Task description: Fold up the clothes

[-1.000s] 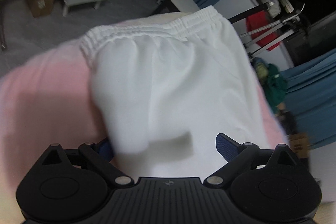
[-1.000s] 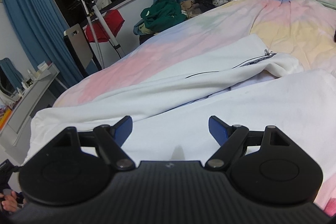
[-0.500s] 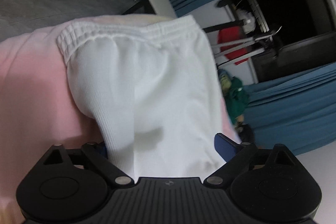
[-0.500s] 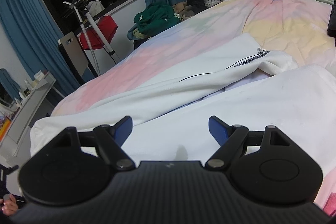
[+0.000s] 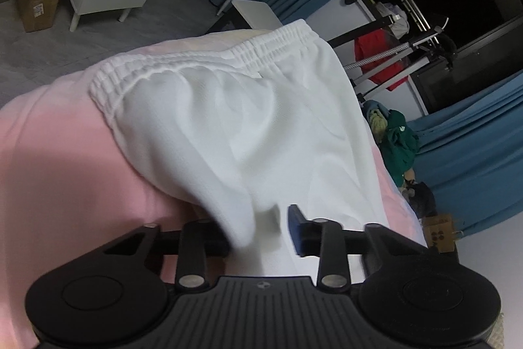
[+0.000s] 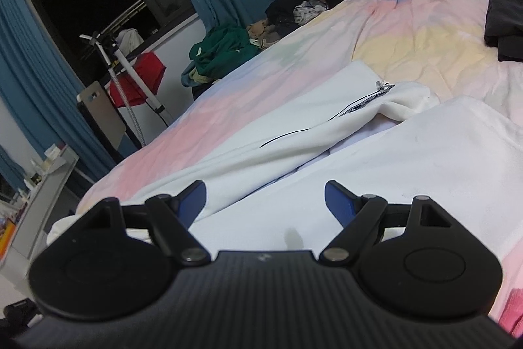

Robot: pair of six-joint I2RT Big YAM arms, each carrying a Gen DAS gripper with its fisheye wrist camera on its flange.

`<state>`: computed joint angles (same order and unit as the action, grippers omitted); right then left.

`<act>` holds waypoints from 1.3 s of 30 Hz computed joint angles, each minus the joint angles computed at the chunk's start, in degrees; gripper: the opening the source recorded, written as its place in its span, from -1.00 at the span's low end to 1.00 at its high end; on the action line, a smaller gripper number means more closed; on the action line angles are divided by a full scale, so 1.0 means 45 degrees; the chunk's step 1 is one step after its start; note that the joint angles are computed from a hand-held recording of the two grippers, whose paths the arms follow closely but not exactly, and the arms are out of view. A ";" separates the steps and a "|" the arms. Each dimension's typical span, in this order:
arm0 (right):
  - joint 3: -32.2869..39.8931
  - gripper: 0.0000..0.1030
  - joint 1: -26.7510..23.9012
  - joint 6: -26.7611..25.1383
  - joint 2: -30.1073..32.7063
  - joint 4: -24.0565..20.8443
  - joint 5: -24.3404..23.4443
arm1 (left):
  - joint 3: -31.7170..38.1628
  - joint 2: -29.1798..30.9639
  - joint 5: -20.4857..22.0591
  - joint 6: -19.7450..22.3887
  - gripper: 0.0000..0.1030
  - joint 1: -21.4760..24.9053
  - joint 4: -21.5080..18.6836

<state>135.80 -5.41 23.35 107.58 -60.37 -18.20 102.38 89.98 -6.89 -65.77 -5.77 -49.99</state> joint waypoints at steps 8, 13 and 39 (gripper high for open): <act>-0.0217 0.58 -0.1053 0.1806 -0.0171 0.0354 -0.1349 | -0.0357 -0.0288 0.0004 0.0054 -0.74 0.0037 0.0232; -0.0419 0.61 -0.2704 0.2629 -0.0156 -0.0407 -0.2367 | -0.0707 -0.0515 0.0140 0.0023 -0.74 0.0063 0.0666; -0.3431 -0.87 -0.3308 0.4235 -0.0444 0.1463 -0.1612 | -0.1067 -0.0565 0.1463 -0.0389 -0.82 0.0121 0.1196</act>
<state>120.37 -20.30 42.41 105.58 -53.78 -25.45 97.58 87.44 -0.30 -67.51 -5.23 -44.61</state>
